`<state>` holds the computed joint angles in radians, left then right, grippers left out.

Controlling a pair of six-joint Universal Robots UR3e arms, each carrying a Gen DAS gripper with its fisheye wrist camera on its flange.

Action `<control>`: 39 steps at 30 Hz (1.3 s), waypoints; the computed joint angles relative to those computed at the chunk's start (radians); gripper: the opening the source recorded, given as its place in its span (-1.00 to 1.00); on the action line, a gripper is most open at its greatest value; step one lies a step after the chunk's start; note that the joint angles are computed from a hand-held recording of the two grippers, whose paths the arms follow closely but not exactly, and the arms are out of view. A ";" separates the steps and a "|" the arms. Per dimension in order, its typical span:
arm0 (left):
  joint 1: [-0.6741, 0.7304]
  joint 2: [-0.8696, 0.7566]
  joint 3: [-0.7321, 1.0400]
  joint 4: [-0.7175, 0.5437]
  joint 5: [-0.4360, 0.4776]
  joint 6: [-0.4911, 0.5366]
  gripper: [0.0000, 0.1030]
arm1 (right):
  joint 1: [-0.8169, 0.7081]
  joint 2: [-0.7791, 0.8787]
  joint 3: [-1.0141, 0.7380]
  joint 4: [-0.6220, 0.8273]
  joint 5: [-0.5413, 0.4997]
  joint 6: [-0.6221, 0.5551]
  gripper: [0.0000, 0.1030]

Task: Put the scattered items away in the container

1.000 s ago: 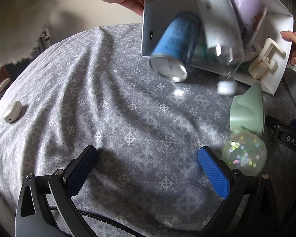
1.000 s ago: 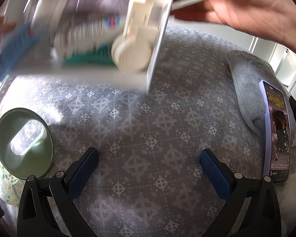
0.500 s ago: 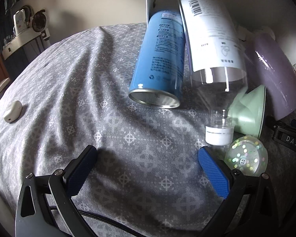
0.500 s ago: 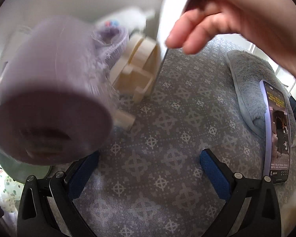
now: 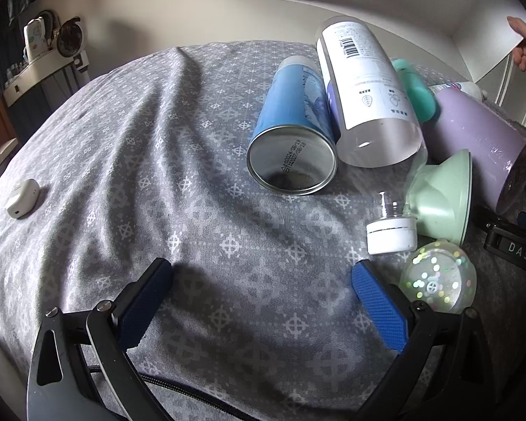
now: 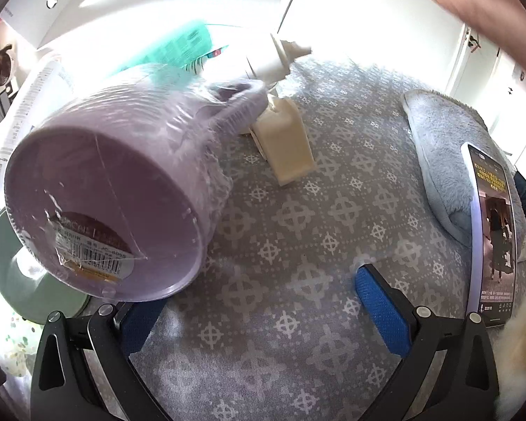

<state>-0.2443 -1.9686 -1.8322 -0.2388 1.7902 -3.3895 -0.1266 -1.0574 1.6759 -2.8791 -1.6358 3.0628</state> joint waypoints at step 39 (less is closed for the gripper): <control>-0.001 0.007 -0.007 0.001 0.001 0.000 0.99 | -0.001 -0.033 0.062 -0.031 0.002 0.001 1.00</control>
